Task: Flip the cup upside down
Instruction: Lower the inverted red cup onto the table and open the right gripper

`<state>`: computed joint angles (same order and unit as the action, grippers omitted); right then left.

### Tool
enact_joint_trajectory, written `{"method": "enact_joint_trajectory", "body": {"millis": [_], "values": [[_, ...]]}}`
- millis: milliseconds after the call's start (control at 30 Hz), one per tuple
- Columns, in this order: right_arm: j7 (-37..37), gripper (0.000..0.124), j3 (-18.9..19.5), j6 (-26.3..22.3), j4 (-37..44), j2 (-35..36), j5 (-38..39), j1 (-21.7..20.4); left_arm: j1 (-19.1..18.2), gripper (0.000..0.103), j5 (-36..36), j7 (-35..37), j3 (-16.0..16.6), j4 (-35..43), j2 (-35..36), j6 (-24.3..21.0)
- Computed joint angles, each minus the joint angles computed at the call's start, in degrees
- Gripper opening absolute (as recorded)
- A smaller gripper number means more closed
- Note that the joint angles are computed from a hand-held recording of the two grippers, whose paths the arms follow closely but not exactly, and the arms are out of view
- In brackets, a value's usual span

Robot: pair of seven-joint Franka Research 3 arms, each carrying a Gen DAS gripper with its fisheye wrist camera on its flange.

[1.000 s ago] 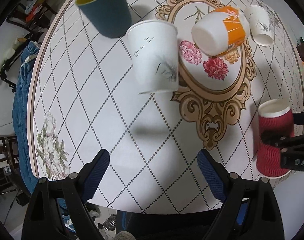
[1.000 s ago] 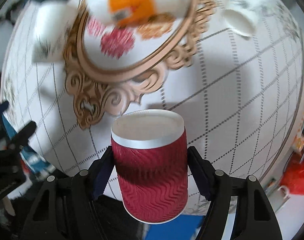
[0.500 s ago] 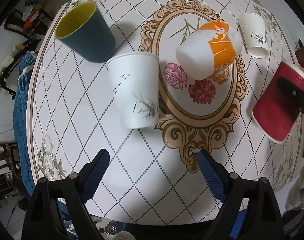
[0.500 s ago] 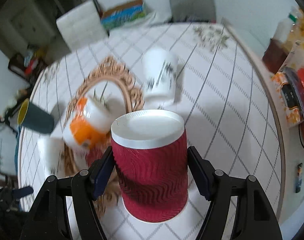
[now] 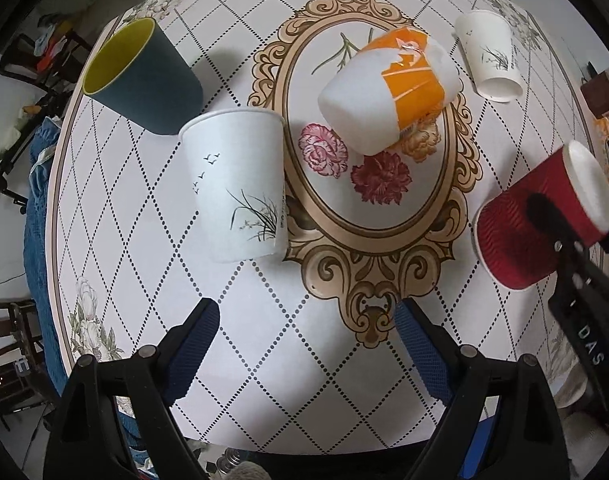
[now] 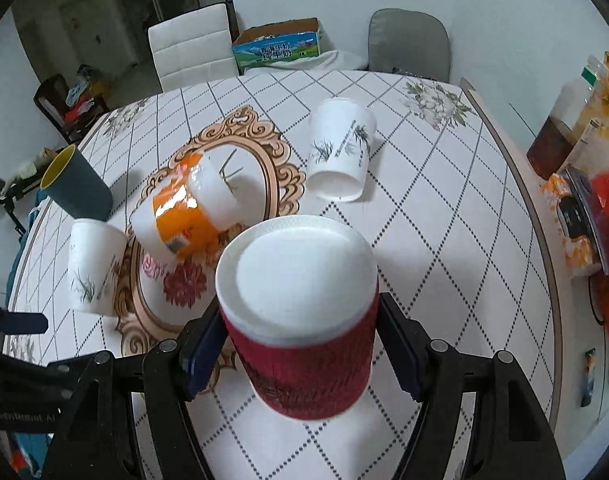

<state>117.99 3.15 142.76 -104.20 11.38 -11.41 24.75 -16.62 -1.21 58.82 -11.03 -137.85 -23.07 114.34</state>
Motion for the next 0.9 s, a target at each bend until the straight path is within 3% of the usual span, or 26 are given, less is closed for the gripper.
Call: {"method": "enact_joint_trajectory", "body": {"millis": [200, 333, 633, 900], "values": [[1.6, 0.075, 0.3, -5.2, 0.2, -0.6, 1.4, 0.0, -0.9, 0.090, 0.5, -0.3, -0.8, 0.6, -0.7, -0.1], [5.1, 0.093, 0.2, -9.0, -0.2, -2.3, 1.5, -0.1, -1.6, 0.098, 1.2, -0.6, -1.4, 0.8, -1.7, 0.4], [12.0, 0.096, 2.3, -21.2, -2.8, -10.6, -3.3, -1.6, -3.4, 0.098, 2.3, -1.5, -2.0, 0.5, -5.8, 1.7], [12.6, 0.096, 4.4, -23.3, -6.1, -17.0, -3.2, -3.5, -5.0, 0.098, 3.2, -3.9, -3.2, 0.9, -10.0, 0.7]]}}
